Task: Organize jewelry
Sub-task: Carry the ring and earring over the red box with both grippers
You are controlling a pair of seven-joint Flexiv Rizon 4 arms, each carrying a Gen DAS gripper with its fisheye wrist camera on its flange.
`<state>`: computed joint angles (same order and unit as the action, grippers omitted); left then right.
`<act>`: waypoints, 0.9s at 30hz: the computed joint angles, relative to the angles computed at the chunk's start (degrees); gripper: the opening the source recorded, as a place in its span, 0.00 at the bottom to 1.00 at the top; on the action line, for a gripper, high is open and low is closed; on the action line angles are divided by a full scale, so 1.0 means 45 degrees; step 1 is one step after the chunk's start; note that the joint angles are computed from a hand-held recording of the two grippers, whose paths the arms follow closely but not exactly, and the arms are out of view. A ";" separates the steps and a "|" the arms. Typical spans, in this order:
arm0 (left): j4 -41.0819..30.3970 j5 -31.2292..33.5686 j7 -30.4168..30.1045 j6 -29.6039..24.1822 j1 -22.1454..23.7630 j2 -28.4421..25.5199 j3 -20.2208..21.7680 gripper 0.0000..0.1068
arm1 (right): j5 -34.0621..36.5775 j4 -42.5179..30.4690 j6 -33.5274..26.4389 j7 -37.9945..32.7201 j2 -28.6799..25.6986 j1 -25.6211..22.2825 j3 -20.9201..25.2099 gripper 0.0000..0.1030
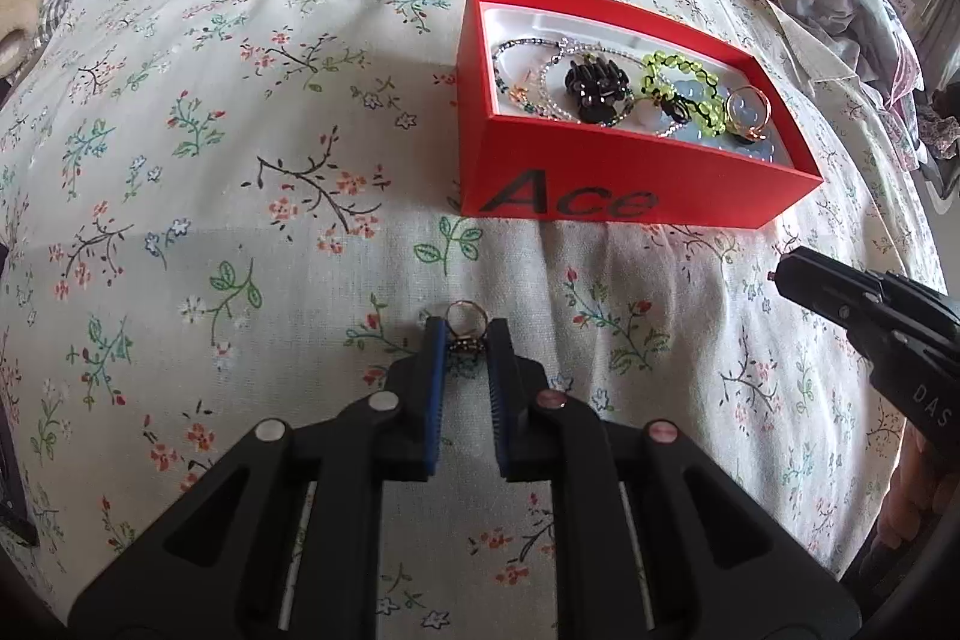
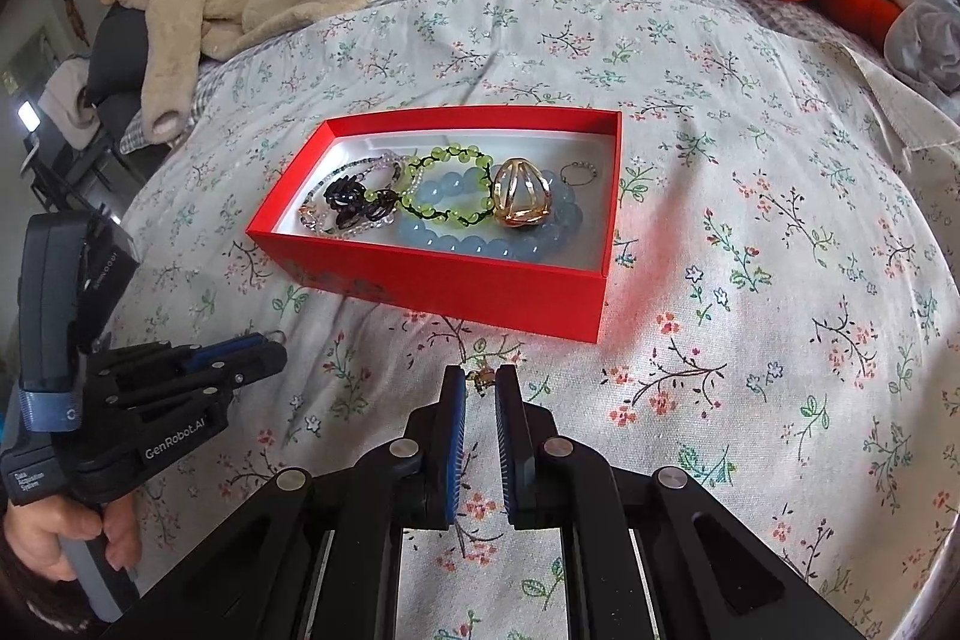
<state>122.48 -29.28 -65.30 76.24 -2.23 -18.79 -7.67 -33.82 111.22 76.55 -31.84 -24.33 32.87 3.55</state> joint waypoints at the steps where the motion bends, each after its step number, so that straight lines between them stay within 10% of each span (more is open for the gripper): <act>1: 0.0067 -0.0160 0.0097 -0.0047 0.0085 0.0093 -0.0103 0.14 | -0.0010 0.0000 0.0007 0.0005 0.0014 0.0017 -0.0006 0.09; 27: -0.0374 -0.5850 0.4190 -0.0065 -0.0463 0.1068 -0.0493 0.14 | -0.0427 -0.0481 0.0266 0.0867 0.0518 -0.0058 -0.0239 0.10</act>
